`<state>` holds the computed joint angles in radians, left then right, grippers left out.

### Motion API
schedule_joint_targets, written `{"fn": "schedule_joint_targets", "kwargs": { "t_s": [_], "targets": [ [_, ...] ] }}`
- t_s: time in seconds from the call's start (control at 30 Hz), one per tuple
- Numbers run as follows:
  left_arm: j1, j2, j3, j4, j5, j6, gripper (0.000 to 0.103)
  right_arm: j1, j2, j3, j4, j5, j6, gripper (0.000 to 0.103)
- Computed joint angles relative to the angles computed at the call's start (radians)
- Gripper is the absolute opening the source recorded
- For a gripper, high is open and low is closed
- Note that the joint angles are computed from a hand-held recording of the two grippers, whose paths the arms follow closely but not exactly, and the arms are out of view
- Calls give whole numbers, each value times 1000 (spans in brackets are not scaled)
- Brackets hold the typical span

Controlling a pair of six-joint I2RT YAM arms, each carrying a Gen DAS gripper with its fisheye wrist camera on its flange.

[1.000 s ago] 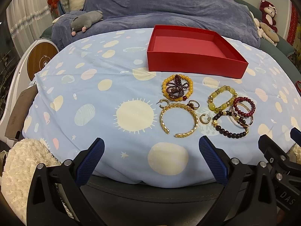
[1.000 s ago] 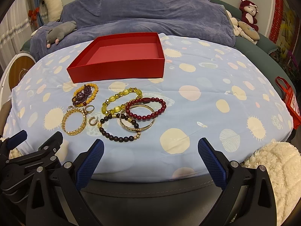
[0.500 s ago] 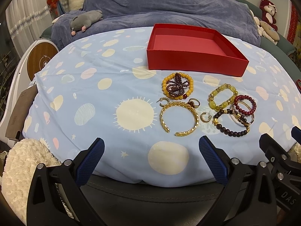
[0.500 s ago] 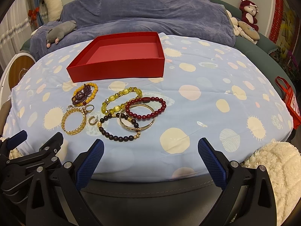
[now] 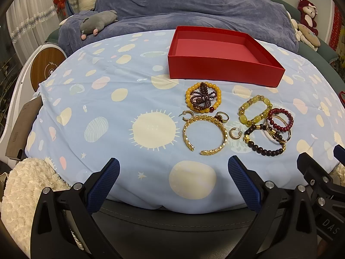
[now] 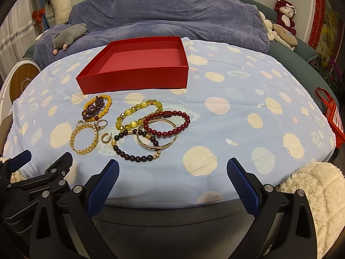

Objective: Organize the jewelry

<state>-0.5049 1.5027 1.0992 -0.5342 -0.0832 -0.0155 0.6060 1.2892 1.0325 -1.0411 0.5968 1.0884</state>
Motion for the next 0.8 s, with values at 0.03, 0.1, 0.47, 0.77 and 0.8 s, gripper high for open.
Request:
{"fn": "schedule_joint_targets", "kwargs": {
  "t_s": [0.03,0.1,0.47,0.77,0.8],
  "targets": [
    [0,0,0,-1,1,0,96,-1,0,-1,1,0,-1,96],
    [1,1,1,-4,3,0,96,-1,0,-1,1,0,-1,96],
    [3,1,2,-7,4,1,96,0,1,-1,0,0,-1,96],
    [3,2,3,-12,5,0,96,0,2,0,0,-1,0,96],
    [4,2,4,-13,6,-1,96,1,3,2,-2,0,2,96]
  ]
}}
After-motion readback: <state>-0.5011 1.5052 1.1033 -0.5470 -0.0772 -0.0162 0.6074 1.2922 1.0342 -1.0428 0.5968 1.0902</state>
